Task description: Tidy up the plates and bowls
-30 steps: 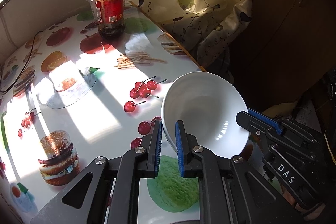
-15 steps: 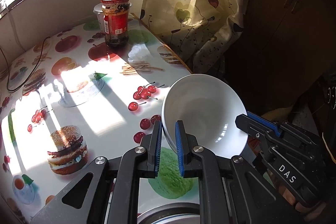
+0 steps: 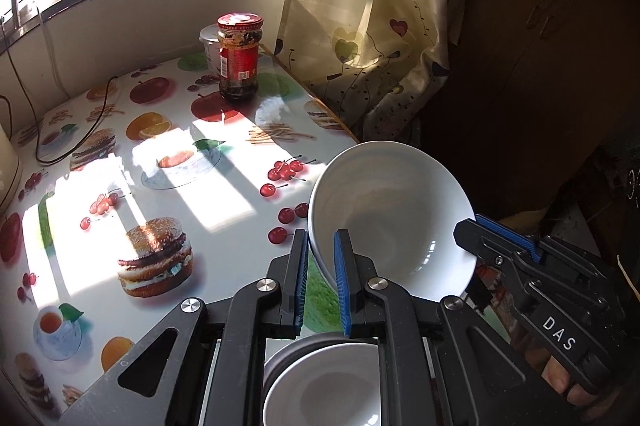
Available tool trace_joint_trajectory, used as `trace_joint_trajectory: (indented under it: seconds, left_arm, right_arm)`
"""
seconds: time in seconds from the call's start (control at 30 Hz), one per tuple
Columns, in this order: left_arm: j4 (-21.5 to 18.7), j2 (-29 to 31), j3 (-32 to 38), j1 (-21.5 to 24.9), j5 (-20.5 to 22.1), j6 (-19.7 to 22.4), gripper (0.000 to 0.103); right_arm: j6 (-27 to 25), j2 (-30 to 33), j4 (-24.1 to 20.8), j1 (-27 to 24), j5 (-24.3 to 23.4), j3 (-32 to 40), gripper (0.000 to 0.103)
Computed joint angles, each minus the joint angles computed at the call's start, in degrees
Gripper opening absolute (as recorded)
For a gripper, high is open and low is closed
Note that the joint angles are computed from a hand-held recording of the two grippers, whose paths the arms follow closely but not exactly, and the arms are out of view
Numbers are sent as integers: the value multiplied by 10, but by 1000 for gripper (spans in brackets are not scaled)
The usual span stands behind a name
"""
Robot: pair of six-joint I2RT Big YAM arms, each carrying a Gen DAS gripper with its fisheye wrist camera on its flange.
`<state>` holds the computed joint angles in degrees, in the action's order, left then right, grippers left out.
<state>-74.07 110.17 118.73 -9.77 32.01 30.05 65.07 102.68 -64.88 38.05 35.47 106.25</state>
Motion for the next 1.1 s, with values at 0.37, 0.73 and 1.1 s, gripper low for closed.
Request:
trace_joint_trajectory:
  seconds: [0.37, 0.73, 1.1]
  left_arm:
    - [6, -40, -45, 32, 24, 17, 13]
    - [11, -70, -89, 59, 37, 24, 13]
    - [14, -90, -120, 78, 45, 30, 13]
  right_arm:
    - [16, 15, -26, 38, 24, 36, 13]
    - [25, 28, -39, 64, 33, 57, 13]
    - [30, 38, -49, 82, 37, 71, 13]
